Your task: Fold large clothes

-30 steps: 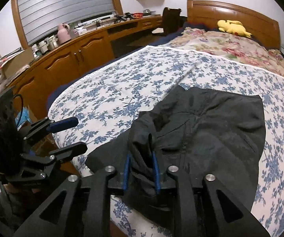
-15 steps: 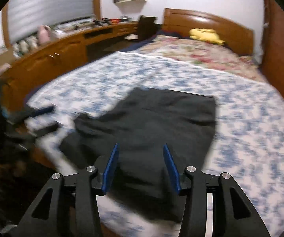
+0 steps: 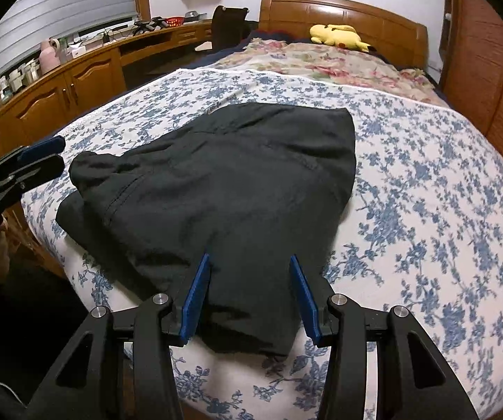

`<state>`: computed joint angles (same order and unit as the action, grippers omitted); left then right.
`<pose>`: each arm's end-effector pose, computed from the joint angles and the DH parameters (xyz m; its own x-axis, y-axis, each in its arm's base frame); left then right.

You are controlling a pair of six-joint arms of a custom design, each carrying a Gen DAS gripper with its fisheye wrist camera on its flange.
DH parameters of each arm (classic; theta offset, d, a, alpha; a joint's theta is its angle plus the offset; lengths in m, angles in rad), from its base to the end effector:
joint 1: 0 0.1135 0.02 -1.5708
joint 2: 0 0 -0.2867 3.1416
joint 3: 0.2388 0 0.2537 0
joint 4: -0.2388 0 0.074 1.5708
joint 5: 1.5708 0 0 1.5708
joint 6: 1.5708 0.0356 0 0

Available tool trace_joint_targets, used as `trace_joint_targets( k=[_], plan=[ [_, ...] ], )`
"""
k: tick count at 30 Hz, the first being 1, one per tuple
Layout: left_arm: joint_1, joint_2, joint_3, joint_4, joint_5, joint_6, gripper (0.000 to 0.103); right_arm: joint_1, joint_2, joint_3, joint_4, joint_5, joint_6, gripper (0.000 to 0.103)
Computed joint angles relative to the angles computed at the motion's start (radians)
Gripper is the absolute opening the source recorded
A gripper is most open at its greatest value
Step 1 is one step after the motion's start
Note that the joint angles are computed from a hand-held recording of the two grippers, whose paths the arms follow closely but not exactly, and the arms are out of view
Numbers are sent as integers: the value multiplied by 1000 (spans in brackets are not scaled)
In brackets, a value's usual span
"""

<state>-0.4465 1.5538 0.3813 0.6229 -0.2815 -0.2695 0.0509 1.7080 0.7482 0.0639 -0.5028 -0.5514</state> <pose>0.2373 -0.1026 0.1397 -0.5077 -0.0405 -0.8606 0.0685 0.9938 -0.0872 0.3142 0.0332 0.1479 -0.4833 -0.4843 -0.7293 -0.7026 0.7116 -0.0069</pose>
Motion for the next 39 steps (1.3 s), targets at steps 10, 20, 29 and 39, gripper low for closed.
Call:
trace_joint_targets(
  k=[10,20,29,39],
  plan=[
    [-4,29,21,-23,0,0,64,-48,32,-3,20,-37,-29,63],
    [11,82,59,-58,36,-8,64,-47,27,-18,32,-36,-32,71],
    [26,100,47,-23,124,-14,36,-65,26,-39,59,-78,-12,72],
    [-54,8,50,-71,-26,9,9,-117,48,11,-26,-172,-46,72]
  ],
)
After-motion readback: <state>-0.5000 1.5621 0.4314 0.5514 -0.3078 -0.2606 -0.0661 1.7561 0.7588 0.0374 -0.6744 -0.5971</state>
